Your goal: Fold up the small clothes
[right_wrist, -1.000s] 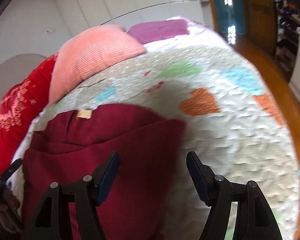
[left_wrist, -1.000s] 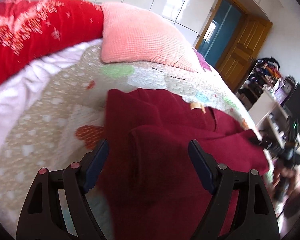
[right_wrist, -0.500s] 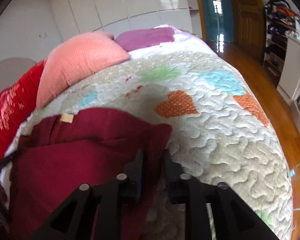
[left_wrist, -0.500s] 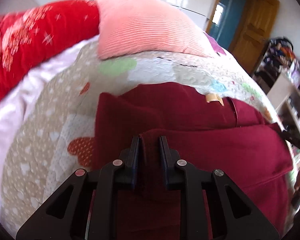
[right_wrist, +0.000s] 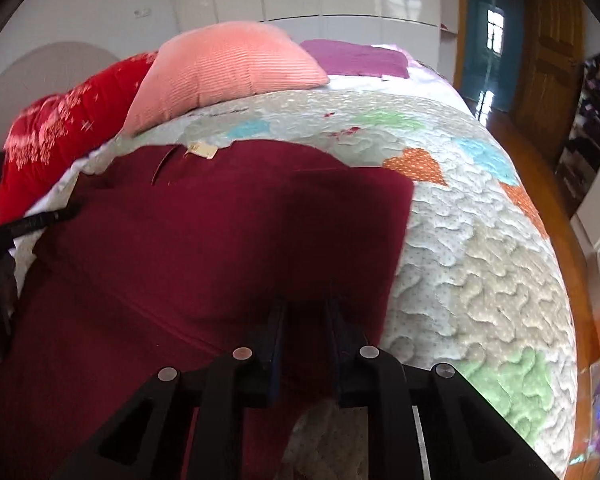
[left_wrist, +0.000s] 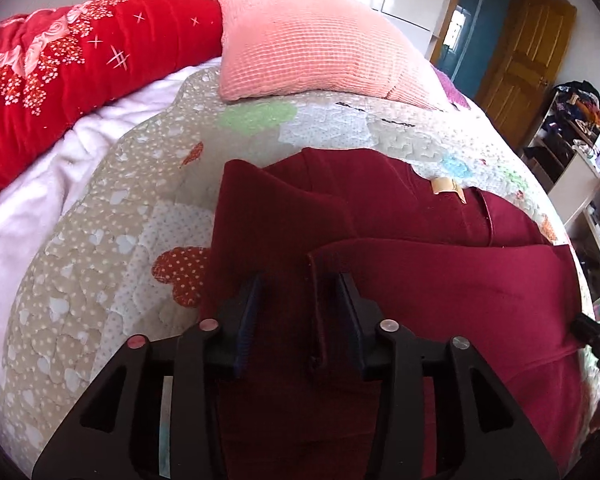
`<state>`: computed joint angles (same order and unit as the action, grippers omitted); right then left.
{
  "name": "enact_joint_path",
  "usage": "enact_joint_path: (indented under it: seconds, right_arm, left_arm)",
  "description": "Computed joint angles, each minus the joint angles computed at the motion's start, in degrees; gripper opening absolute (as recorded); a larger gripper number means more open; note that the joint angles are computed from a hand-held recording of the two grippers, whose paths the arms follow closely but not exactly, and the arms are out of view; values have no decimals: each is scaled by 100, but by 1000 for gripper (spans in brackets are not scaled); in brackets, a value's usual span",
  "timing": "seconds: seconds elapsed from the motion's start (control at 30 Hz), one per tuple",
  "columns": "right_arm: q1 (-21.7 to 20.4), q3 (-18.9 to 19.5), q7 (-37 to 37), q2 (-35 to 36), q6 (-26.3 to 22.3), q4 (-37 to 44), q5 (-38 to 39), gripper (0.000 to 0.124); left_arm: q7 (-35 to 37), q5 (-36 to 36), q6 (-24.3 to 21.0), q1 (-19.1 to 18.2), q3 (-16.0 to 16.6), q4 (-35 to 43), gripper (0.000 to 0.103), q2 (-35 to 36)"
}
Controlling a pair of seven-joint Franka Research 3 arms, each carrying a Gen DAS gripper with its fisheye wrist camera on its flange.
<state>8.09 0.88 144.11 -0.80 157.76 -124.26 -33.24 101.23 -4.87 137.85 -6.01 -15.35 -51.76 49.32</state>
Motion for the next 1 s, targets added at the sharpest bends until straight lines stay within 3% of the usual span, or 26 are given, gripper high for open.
enact_joint_path:
  seconds: [0.1,0.2,0.27,0.47,0.53,0.6,0.67,0.73,0.9,0.97,1.0]
  right_arm:
    - [0,91,386,-286,-99,-90,-292,19]
    - [-64,225,550,-386,-89,-126,-522,24]
    - [-46,266,474,-240,-550,-14,-445,25]
    - [-27,213,719,-563,-252,-342,-307,25]
    - [-74,318,700,-761,-194,-480,-263,30]
    - [-148,472,825,-882,-337,-553,-314,48]
    - [-248,573,1153,-912,-332,-634,-399,52]
    - [-287,559,1380,-848,-233,-690,-192,52]
    - [-531,425,1858,-554,984,-901,110,51]
    - [-581,541,1954,-492,445,-708,-262,39]
    - [-536,531,1936,-486,279,-675,-353,39]
  left_arm:
    - [7,-62,305,109,-37,-551,40,-339]
    - [-196,65,465,37,85,-711,59,-394]
    - [-325,199,347,-35,156,-578,59,-299]
    - [-415,423,644,13,194,-1290,59,-823]
    - [-462,474,793,52,199,-1650,59,-1075]
    - [-369,378,944,187,78,-2058,59,-1338]
    - [-335,339,1068,255,49,-2448,59,-1599]
    - [-328,325,1256,306,51,-2865,59,-1869]
    - [-314,335,1565,407,74,-3680,59,-2424]
    - [-305,301,1674,447,81,-3947,59,-2608]
    - [-263,261,1723,485,66,-4098,59,-2713]
